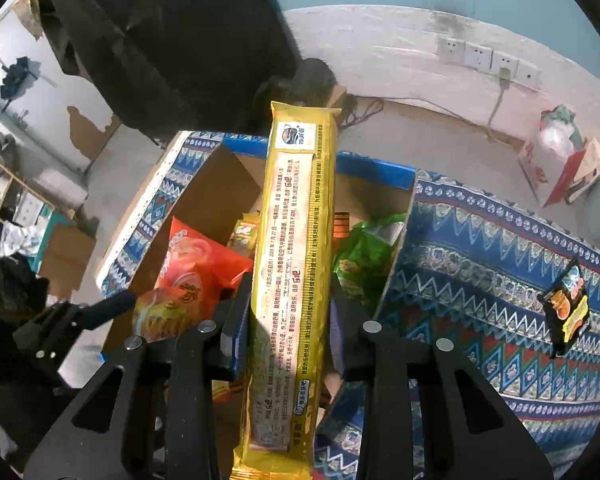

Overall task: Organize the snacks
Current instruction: 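Open both tools to drop the snack and biscuit stick into the box, then move both tools back over the tablecloth toward the last snacks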

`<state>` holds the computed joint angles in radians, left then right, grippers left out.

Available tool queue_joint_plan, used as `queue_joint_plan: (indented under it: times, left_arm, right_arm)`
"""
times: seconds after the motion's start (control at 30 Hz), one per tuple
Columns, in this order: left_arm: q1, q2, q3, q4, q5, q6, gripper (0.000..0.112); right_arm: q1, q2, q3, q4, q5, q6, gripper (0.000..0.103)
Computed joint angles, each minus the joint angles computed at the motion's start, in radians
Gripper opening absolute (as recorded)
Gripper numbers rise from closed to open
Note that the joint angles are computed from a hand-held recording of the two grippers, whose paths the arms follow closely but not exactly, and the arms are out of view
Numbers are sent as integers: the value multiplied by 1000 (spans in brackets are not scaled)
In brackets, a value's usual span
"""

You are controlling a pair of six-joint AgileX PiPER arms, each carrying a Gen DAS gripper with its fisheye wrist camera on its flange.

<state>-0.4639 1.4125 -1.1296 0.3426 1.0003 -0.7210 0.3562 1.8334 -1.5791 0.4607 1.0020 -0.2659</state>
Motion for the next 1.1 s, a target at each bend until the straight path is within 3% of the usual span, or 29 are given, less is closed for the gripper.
queue_joint_plan:
  times: [0.17,0.27,0.5,0.73,1.1]
  left_arm:
    - [3,-4,-11,15,12,-10,79]
    - [-3,-4,-21,24,23,-23,79]
    - [-26,4,-55,-11,11,-21,80]
    - [-117,57,-130,-7,32,-30,80]
    - [-290,184,-260,-16,73,-15,80]
  right_arm:
    - [18,16,-29,-35,9,39,40]
    - [13,-6,-19,-43,7,35,57]
    - [-11,-97,42,-108,-27,5,73]
    - [-116,-178,129,-125,-25,-87,73]
    - [-386,-248,243,-96,26,-289,73]
